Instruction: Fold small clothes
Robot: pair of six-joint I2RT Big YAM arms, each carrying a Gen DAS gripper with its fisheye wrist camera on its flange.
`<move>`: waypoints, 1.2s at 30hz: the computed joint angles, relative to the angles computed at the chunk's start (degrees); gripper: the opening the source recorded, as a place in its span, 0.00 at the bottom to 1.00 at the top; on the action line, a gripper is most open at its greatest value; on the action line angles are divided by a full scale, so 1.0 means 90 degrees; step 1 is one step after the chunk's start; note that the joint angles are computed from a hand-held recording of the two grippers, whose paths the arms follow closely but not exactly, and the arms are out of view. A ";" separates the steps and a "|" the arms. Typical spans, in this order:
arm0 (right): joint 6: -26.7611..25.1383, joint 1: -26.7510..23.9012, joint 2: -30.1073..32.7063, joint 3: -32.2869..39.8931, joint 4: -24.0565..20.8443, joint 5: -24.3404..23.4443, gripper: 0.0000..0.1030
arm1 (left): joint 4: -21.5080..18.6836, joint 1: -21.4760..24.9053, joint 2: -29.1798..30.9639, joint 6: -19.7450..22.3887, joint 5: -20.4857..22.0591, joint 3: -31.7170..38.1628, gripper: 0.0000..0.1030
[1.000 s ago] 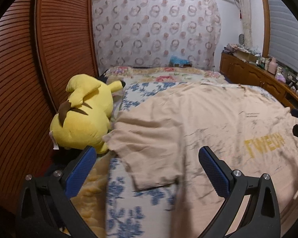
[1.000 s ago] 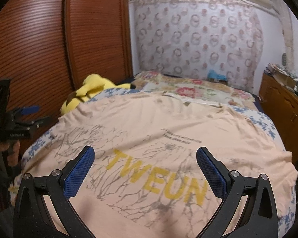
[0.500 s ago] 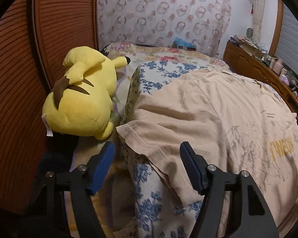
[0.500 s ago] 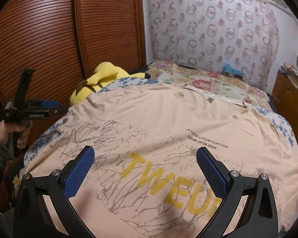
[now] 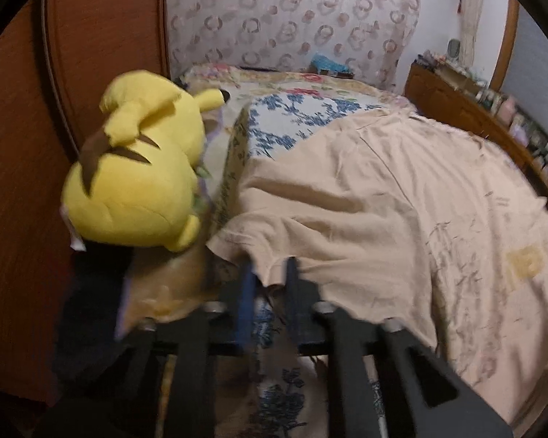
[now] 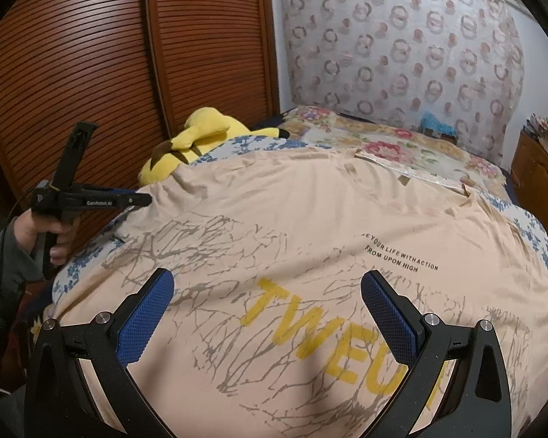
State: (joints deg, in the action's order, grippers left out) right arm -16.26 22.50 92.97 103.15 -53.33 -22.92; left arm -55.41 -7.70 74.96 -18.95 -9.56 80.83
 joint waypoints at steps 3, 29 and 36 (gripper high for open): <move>0.0016 -0.0033 -0.0073 -0.0137 0.0087 0.0026 1.00 | -0.0052 -0.0067 0.0014 0.0146 -0.0217 0.0087 0.01; 0.0325 -0.0644 -0.0104 -0.0140 0.0239 0.0124 1.00 | -0.0442 -0.1504 0.1352 0.0925 0.0083 0.2770 0.24; 0.0266 -0.0616 -0.0022 -0.0044 0.0197 0.0048 1.00 | -0.0276 -0.1229 0.0757 0.0736 -0.0176 0.1916 0.37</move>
State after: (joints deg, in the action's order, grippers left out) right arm -13.87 16.96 92.77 102.76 -51.56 -22.48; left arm -57.90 -18.75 81.77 -12.32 -11.15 98.07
